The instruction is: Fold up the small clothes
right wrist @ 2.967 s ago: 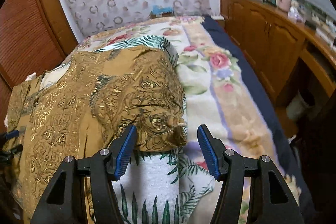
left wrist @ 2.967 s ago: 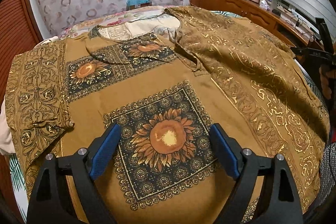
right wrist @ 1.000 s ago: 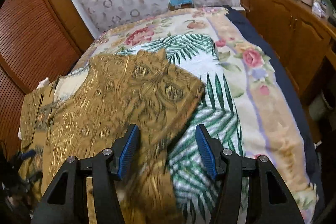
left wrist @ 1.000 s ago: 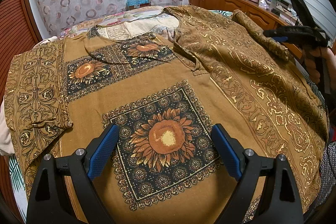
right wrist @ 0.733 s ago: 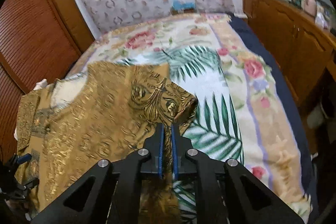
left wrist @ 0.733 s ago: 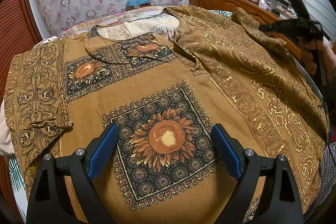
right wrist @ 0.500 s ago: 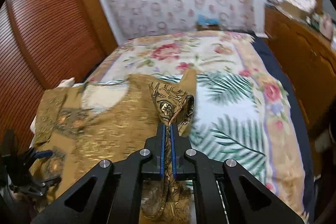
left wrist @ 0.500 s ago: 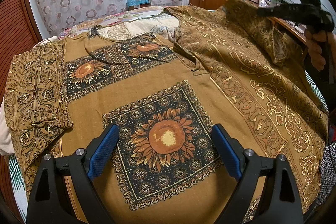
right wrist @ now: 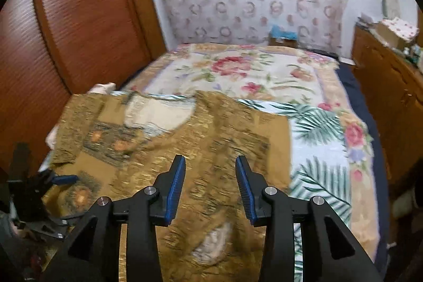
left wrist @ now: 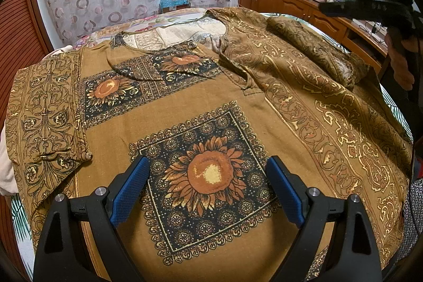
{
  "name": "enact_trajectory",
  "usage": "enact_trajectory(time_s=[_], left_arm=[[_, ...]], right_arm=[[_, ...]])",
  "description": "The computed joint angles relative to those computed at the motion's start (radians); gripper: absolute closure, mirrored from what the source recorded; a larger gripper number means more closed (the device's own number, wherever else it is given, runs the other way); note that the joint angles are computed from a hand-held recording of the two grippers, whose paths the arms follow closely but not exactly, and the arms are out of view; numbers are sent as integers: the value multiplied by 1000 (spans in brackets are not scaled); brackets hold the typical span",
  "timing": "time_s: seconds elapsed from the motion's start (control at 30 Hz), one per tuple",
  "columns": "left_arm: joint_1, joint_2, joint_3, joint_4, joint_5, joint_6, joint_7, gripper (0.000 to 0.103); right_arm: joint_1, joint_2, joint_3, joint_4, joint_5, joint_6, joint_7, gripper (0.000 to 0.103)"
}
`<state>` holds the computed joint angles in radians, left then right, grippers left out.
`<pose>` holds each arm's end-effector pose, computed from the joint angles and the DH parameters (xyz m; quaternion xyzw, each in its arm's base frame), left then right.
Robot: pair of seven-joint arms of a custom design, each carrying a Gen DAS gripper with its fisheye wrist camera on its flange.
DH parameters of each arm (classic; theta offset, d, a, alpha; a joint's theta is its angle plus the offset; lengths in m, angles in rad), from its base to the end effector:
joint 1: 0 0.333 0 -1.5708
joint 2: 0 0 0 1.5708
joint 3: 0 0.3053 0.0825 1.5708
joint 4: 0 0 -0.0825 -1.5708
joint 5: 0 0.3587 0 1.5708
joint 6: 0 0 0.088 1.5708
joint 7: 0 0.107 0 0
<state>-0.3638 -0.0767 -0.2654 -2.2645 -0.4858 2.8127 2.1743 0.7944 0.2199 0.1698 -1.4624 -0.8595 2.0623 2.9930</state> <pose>0.4408 -0.2954 0.4626 -0.3432 0.8802 -0.3079 0.1126 0.4054 0.4918 0.6068 -0.5755 0.7018 -0.2813 0.3117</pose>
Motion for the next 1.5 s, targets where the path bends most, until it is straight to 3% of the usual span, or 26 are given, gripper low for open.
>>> enact_trajectory(time_s=[0.07,0.17,0.27,0.4,0.7,0.87,1.0,1.17,1.27,1.43,1.5], left_arm=[[0,0,0,0,-1,0,1,13],[0,0,0,0,-2,0,2,13],[0,1,0,0,-1,1,1,13],[0,1,0,0,-2,0,2,13],[7,2,-2,-1,23,10,-38,13],[11,0,5,-2,20,16,-70,13],[7,-4,9,-4,-15,17,-41,13],[-3,-46,24,-33,-106,38,48,13],[-9,-74,48,-36,-162,32,97,13],[10,-96,76,-28,-200,54,144,13],[33,-88,80,-15,-175,66,131,13]], right_arm=[[-8,-21,2,-31,43,-26,17,62],[-44,-42,7,-91,117,10,31,62],[-85,-63,7,-165,179,113,62,62],[-111,-63,8,-196,183,183,74,62],[-107,34,-14,-85,181,297,23,62],[-76,94,-17,9,203,357,-96,63],[-29,86,-40,20,176,289,-126,63],[15,43,-45,1,101,43,-100,62],[6,4,-27,-55,85,-39,-81,62],[-34,-26,1,-136,109,-53,-58,62],[-49,-14,5,-136,125,-43,-50,58]])
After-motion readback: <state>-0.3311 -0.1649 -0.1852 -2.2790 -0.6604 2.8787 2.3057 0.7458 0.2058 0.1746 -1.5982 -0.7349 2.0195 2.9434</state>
